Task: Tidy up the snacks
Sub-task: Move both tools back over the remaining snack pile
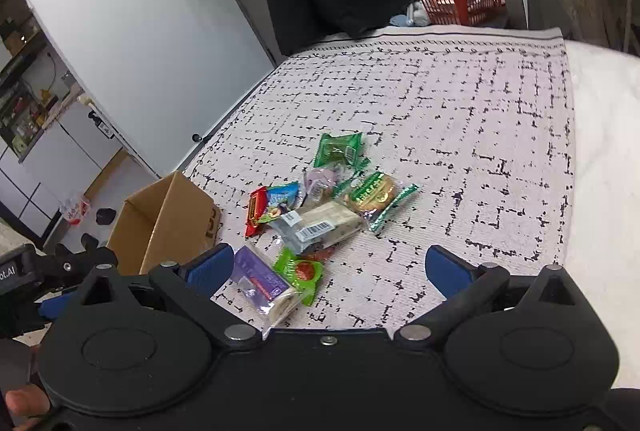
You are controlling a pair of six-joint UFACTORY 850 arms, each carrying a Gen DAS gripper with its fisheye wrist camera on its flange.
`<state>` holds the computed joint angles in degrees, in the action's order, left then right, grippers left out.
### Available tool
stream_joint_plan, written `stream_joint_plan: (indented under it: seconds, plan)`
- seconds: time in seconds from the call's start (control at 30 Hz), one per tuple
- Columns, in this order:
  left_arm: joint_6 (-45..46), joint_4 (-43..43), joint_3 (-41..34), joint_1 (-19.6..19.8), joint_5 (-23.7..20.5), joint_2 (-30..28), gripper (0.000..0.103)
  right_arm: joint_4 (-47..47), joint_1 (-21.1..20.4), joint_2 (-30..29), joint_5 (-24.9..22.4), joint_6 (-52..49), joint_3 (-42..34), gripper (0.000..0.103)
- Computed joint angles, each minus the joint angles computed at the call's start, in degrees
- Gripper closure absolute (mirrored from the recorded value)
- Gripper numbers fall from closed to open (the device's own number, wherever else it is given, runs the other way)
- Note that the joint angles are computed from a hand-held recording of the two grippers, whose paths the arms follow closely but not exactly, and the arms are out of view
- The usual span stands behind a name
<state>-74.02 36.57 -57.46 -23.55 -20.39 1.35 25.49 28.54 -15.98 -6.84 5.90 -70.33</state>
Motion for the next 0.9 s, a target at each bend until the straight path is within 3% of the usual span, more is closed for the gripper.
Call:
stream_joint_plan:
  seconds: [0.37,0.7,0.8,0.9]
  plan:
    - [-2.88,0.93,-2.71,-1.2,1.18,-4.65,0.0,18.11,-2.64,-3.31,-1.81,-17.69,-1.69,0.0]
    - [-0.93,-3.88,-5.67,-0.91,0.97,-9.85,0.001,20.57,-4.14,-7.87,-3.77,-20.68,-5.24,0.002]
    - [-1.1,-3.72,-6.65,-1.02,0.14,-11.72,0.003,18.78,-4.54,-9.6,-4.84,-19.78,-6.93,0.006]
    - [-0.27,-4.67,-7.73,-1.07,-0.53,-13.53,0.014,17.47,-4.93,-11.29,-5.65,-18.96,-8.49,0.007]
